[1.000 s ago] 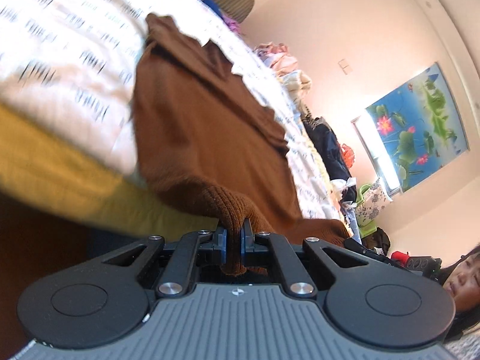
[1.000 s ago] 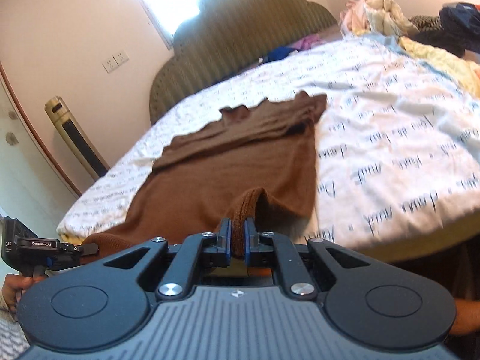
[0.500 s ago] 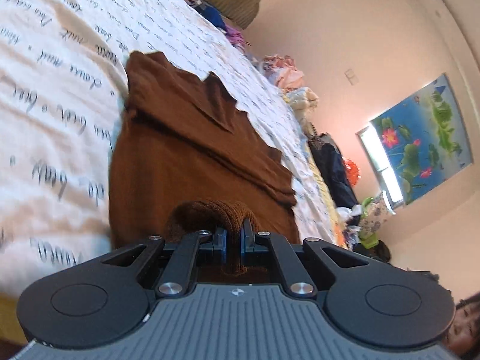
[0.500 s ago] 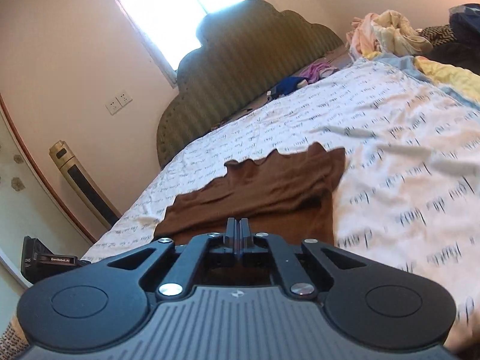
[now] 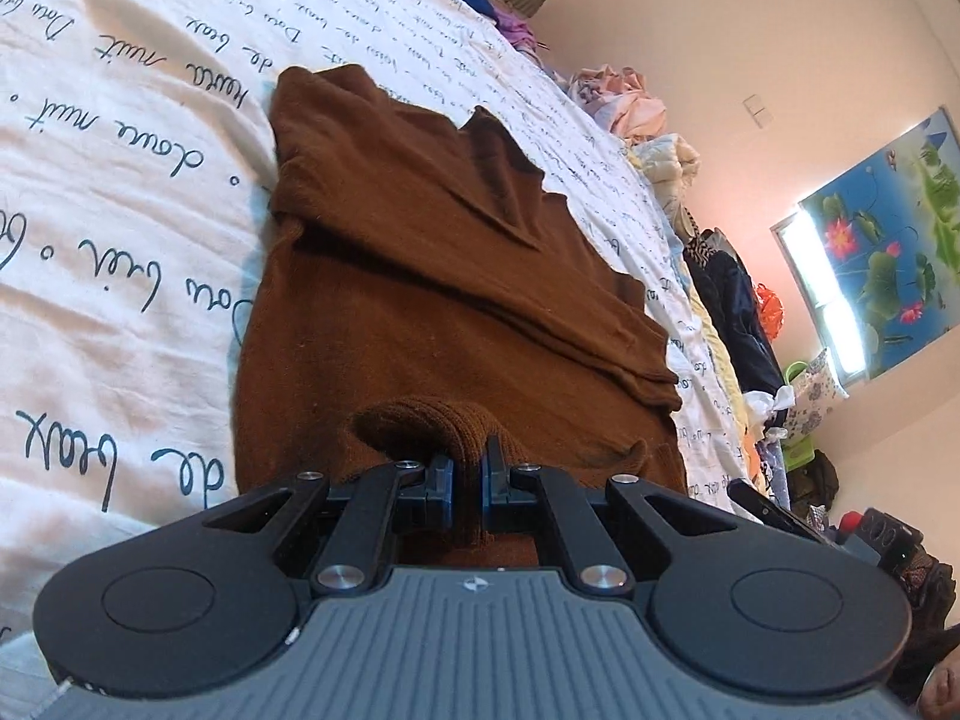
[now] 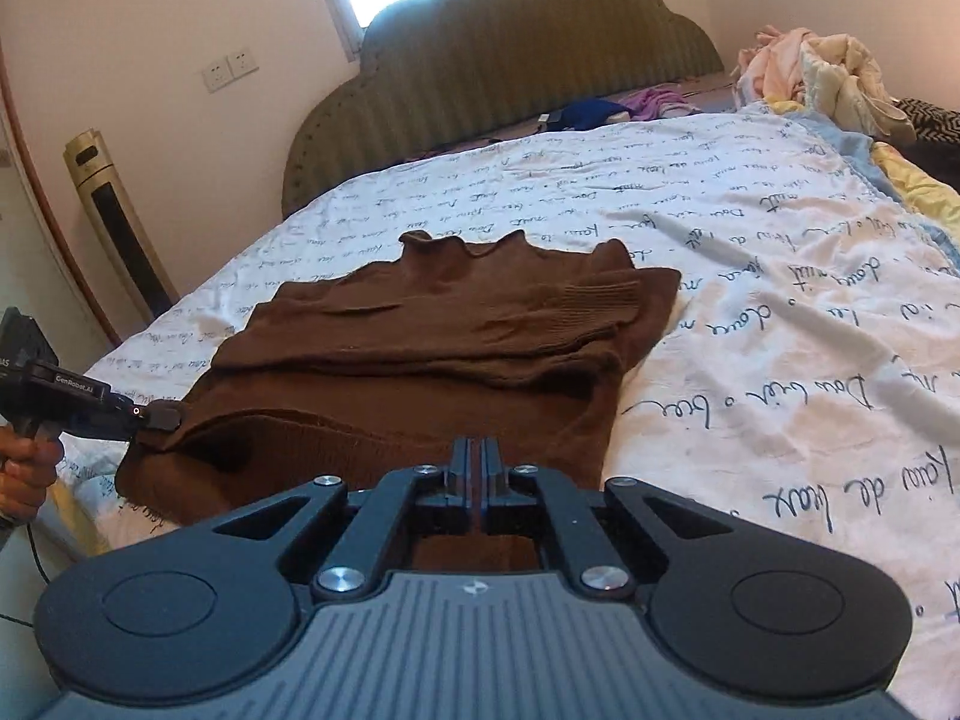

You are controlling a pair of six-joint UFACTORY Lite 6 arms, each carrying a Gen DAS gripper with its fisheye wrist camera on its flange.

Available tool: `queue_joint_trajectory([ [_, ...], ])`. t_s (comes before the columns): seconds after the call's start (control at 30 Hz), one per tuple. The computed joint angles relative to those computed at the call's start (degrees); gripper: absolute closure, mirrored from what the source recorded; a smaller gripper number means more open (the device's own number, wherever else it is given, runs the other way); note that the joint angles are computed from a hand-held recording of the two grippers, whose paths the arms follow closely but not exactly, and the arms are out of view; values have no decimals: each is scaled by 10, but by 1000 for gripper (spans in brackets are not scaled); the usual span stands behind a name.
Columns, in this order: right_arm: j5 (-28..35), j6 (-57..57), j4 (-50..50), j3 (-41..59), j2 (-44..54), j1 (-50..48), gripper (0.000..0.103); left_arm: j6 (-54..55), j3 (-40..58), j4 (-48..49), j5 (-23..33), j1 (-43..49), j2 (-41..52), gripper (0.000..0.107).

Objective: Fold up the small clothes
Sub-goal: 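Lift the held hem with both tools and carry it toward the collar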

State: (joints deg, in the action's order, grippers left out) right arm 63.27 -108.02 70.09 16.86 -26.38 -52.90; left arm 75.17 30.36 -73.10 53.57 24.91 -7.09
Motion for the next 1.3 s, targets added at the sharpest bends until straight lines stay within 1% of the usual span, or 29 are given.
queue_joint_trajectory([
  [0.07,-53,-7,49,24,60,67,98,-4,1,2,-4,0,-2,99],
  [0.1,-67,-16,60,45,101,97,98,-5,0,2,-1,1,-4,99],
  [0.2,-124,-49,100,94,193,166,88,-15,-4,9,-2,2,-18,99],
  [0.23,-121,-56,101,110,222,172,77,-15,-4,10,-2,3,-17,99],
  [0.27,-125,-62,107,117,235,178,62,-16,-4,11,-3,4,-16,99],
  [0.3,-128,-65,110,119,240,182,53,-18,-4,11,-7,2,-15,99],
  [0.33,-124,-68,107,123,247,183,39,-18,-4,12,-9,1,-14,99],
  [0.37,-124,-73,105,123,250,186,38,-17,-4,11,-10,0,-11,99],
  [0.43,-147,-70,99,118,241,204,40,-15,-3,8,-15,-5,-6,99],
  [0.47,-162,-69,100,113,233,214,61,-16,-2,6,-18,-8,-3,99],
  [0.53,-167,-62,97,111,234,218,98,-16,1,3,-22,-13,1,99],
  [0.6,-165,-73,104,93,212,212,98,-17,2,1,-22,-15,0,99],
  [0.73,-127,-56,95,77,161,184,98,-27,1,4,-9,-5,-16,99],
  [0.8,-102,-38,90,89,152,175,98,-38,11,4,-4,-5,-18,99],
  [0.87,-94,-19,96,111,157,182,98,-46,28,2,5,-5,-13,99],
  [0.93,-98,-2,112,145,179,200,98,-54,50,-3,9,-11,-3,99],
  [1.03,-121,13,143,201,222,233,98,-66,99,-15,10,-20,34,99],
  [1.23,-162,48,182,327,336,281,99,-97,213,-38,-4,-44,138,99],
  [1.3,-179,54,190,365,373,295,99,-116,262,-43,-5,-52,186,99],
])
